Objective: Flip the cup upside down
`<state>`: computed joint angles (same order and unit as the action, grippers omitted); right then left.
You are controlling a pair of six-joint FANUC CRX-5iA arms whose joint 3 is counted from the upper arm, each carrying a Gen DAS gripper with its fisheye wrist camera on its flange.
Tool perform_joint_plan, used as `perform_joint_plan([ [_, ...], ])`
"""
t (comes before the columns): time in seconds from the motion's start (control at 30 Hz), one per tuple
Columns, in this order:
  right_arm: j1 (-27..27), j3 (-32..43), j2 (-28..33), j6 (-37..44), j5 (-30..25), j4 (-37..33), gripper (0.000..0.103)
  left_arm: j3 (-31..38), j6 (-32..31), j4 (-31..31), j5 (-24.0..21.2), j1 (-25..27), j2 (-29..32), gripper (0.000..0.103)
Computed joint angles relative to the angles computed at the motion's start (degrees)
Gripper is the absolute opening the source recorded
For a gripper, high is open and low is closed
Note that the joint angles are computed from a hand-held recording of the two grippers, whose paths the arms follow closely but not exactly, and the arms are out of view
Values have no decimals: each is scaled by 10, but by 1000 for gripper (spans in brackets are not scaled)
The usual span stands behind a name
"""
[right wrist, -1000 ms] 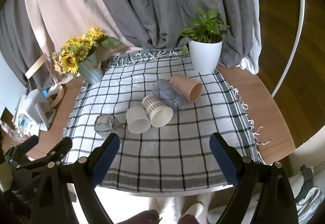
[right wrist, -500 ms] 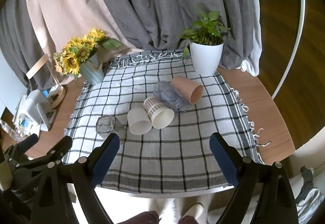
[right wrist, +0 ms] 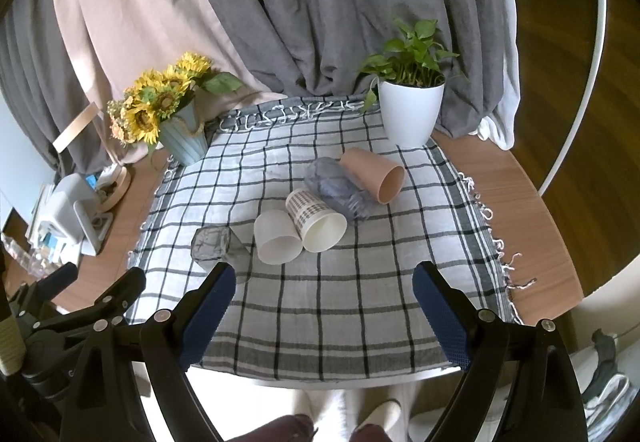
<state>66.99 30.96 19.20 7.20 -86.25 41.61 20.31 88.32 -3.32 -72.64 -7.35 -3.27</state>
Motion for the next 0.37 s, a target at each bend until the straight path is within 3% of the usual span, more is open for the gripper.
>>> perform_joint_plan([
  [0.37,-2,3,1,7,2,-5,90,-2,-4,7,1,3,0,103],
])
